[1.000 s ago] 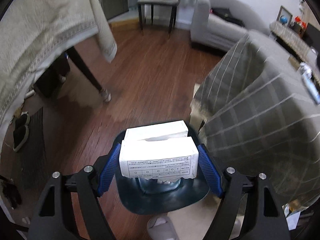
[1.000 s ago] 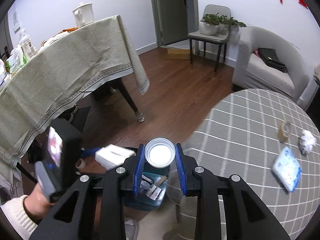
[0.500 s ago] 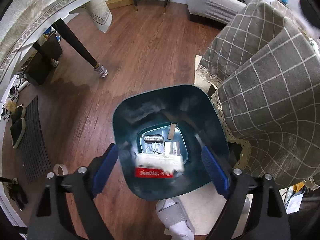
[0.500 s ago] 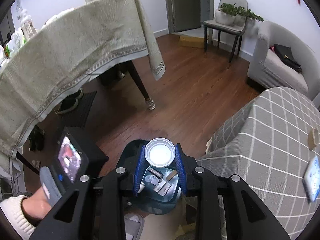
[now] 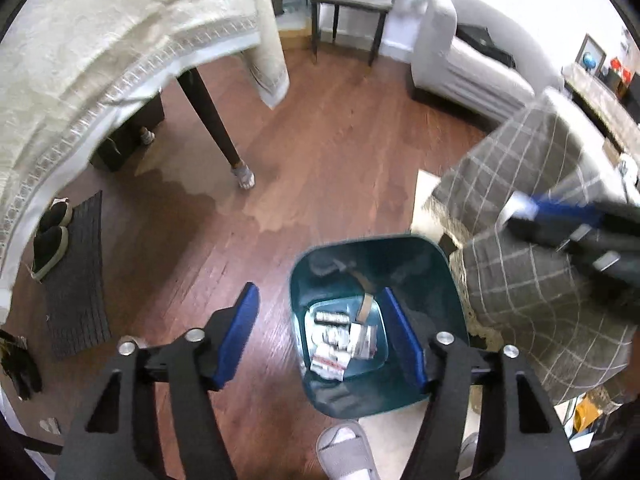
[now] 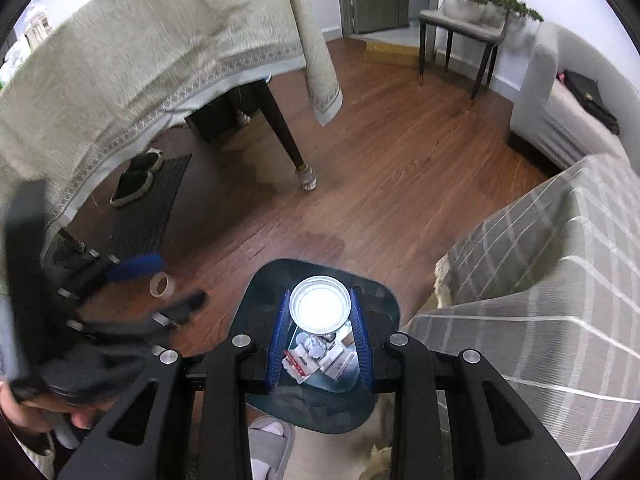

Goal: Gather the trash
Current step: 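Carry both items over the teal bin and open both tools to drop them, then lift both tools from the bin back toward the table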

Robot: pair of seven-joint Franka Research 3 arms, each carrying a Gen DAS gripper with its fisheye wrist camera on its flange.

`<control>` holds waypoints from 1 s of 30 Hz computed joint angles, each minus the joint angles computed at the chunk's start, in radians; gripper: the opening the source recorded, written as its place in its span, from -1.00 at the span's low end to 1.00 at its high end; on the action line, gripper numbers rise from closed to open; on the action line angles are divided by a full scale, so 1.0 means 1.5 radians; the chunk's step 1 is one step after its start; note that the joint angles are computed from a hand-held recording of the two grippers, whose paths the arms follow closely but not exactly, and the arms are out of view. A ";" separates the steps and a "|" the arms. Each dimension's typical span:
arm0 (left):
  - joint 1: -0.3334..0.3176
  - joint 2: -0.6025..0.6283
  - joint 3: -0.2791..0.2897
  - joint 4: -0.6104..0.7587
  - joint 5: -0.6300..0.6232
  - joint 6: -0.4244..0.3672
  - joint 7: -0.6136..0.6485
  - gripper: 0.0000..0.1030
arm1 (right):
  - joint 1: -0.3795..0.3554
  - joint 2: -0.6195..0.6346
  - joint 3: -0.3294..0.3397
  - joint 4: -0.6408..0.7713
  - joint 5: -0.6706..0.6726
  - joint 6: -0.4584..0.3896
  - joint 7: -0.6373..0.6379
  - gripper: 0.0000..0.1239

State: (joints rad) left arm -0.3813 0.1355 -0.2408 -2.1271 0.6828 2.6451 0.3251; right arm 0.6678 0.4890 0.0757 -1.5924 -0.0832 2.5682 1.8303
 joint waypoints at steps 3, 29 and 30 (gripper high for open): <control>0.007 -0.027 0.003 -0.019 0.007 0.016 -0.016 0.14 | 0.002 0.031 0.004 0.027 0.002 -0.020 -0.010 -0.51; 0.017 -0.074 -0.023 0.041 0.148 0.059 -0.161 -0.03 | -0.021 -0.054 0.035 -0.116 0.043 -0.017 -0.138 -0.08; 0.014 -0.070 -0.024 0.048 0.148 0.057 -0.161 -0.03 | -0.025 -0.068 0.038 -0.128 0.049 -0.006 -0.141 -0.08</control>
State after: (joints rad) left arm -0.3596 0.0304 -0.2770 -2.0547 0.9045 2.7302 0.0839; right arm 0.6310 0.3862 0.1321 -1.7851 -0.0091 2.5596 1.6191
